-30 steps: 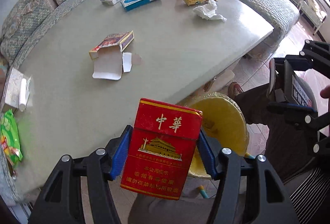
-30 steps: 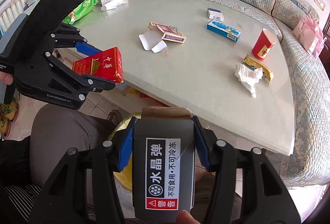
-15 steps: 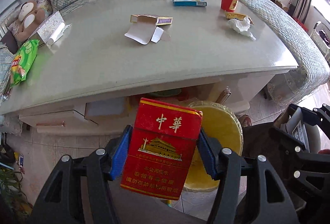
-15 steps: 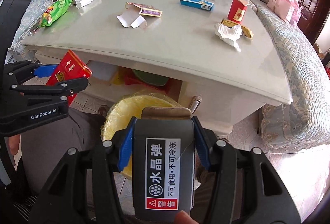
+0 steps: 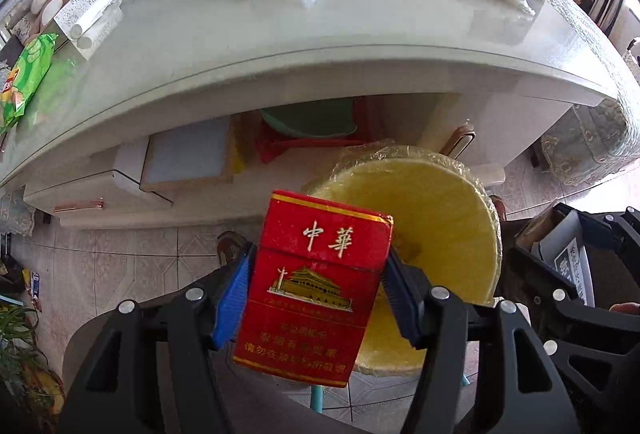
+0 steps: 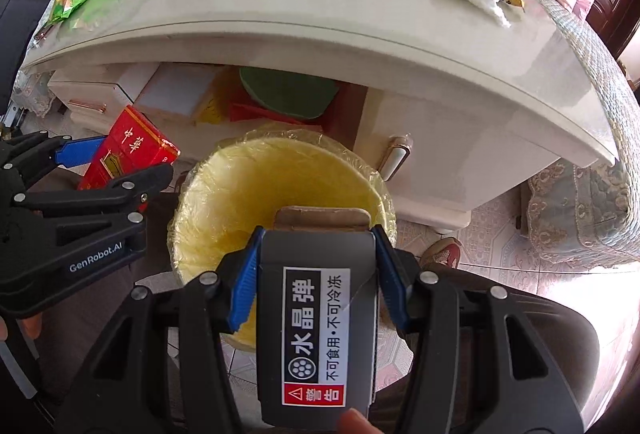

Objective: Collect trash
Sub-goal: 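Open the left tool over the bin while the right tool releases the black box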

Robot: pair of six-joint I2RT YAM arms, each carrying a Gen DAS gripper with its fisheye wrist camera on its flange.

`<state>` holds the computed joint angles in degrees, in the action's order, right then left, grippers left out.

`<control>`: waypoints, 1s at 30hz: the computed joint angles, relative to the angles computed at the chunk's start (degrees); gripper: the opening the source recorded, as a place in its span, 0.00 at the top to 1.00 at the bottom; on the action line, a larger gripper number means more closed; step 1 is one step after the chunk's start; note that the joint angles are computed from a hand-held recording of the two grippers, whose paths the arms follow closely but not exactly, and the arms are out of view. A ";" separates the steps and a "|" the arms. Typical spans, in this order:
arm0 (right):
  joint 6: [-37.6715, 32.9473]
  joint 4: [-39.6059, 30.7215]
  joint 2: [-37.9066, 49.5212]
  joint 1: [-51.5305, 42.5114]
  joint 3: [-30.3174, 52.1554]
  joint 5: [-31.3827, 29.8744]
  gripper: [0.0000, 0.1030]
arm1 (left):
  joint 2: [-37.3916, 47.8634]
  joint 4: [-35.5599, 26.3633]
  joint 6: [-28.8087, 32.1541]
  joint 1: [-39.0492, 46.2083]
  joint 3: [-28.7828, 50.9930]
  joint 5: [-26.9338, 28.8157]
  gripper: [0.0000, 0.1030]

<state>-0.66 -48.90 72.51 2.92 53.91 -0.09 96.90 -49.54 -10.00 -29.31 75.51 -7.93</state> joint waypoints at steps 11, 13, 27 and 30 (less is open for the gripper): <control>0.18 9.03 16.60 -1.83 -0.44 0.19 0.50 | 16.55 4.61 -1.37 -0.07 2.99 2.12 0.44; -0.18 10.35 18.52 -1.88 -0.76 0.33 0.50 | 18.24 5.25 -1.56 -0.14 3.27 2.51 0.45; -1.36 11.39 21.72 -2.82 -1.03 -1.78 0.49 | 19.76 4.45 -1.21 -0.29 3.33 1.10 0.31; -1.55 11.23 21.25 -3.21 -1.09 -3.18 0.49 | 18.50 4.67 -1.23 -0.03 2.34 -0.66 0.19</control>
<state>-2.22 -37.68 93.76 -0.29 52.82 -3.28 115.40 -44.86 -11.24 -29.34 77.85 -8.58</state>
